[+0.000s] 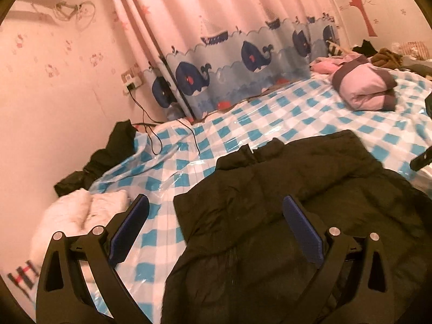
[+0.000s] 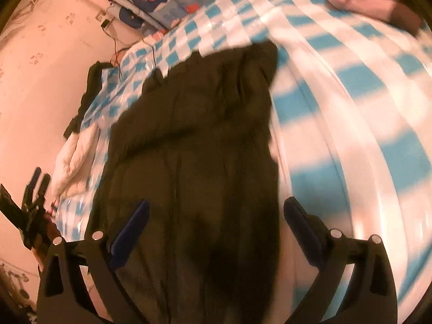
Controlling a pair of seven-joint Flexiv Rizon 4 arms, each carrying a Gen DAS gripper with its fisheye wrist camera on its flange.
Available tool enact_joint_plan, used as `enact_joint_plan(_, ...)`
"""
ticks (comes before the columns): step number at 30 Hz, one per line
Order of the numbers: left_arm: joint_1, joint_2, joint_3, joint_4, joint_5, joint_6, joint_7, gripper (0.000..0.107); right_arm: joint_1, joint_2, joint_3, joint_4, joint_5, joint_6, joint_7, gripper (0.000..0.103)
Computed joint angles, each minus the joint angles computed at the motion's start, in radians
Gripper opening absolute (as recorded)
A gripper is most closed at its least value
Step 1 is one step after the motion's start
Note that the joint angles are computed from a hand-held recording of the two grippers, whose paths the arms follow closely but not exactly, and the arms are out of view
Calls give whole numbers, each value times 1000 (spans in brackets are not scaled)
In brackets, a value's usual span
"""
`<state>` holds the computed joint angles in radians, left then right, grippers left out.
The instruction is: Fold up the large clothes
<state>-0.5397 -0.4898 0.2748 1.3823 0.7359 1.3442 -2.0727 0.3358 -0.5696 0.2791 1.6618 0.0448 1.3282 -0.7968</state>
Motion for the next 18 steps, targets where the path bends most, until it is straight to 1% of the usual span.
enact_joint_plan(2, -35, 71, 21, 64, 38, -4, -27, 95, -9, 46, 30, 53, 20, -26, -9, 95)
enact_joint_plan(4, -65, 135, 29, 110, 100, -23, -71, 95, -8, 79, 47, 92, 39, -33, -18, 95)
enact_joint_plan(7, -89, 219, 21, 163, 178, -53, -118, 95, -2, 104, 60, 121, 71, -40, -19, 95)
enact_joint_plan(11, -81, 329, -18, 249, 211, -79, -133, 95, 11, 124, 72, 146, 106, -54, -18, 95)
enact_joint_plan(13, -69, 368, -38, 282, 223, -92, -139, 95, 19, 127, 77, 155, 120, -62, -18, 95)
enact_joint_plan(18, -33, 430, -91, 342, 255, -138, -153, 95, 36, 123, 83, 171, 145, -51, -21, 95)
